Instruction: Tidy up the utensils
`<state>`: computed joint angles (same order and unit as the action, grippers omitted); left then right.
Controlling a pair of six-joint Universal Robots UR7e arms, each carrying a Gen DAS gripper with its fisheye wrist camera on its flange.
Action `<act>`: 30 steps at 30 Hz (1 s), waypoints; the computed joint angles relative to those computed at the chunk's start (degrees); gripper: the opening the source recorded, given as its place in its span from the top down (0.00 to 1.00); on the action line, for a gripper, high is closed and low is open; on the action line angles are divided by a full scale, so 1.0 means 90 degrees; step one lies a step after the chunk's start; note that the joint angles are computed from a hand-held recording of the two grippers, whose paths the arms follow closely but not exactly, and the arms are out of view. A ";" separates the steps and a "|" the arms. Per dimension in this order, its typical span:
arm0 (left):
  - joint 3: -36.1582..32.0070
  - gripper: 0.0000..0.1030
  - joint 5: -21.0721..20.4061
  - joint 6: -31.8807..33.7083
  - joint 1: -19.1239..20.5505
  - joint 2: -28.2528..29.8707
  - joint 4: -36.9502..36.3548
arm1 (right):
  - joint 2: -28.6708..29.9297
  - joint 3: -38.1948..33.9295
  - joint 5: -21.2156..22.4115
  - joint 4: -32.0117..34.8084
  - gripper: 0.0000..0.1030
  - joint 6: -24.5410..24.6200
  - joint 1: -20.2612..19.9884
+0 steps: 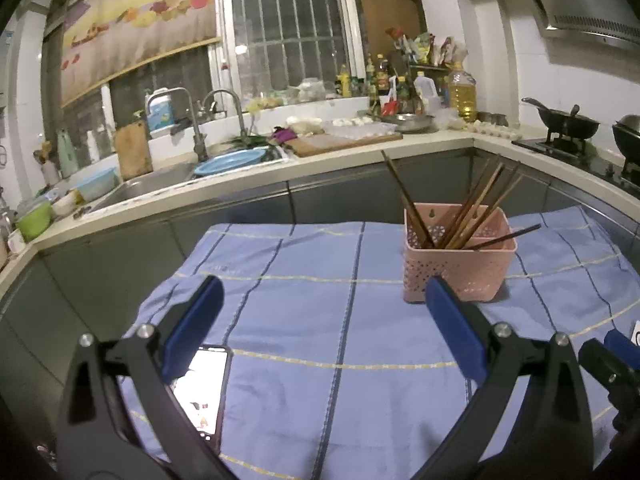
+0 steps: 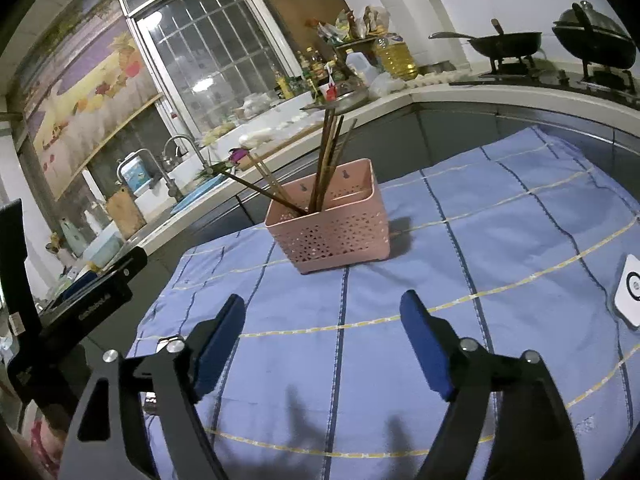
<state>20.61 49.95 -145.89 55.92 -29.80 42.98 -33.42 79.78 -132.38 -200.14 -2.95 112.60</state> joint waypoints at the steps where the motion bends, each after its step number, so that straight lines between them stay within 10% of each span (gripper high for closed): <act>1: 0.0007 0.06 0.0013 -0.0019 0.0000 -0.0010 0.0006 | 0.0012 -0.0011 -0.0011 -0.0010 0.20 -0.0036 0.0007; 10: 0.0194 0.06 -0.0105 0.0116 -0.0016 -0.0129 -0.0179 | -0.0006 -0.0051 0.0083 0.0003 0.18 -0.0240 0.0030; 30: -0.1994 0.06 -0.0279 0.0003 -0.0034 0.0907 0.1117 | 0.0031 -0.0178 0.0226 0.0082 0.18 -0.0372 0.0076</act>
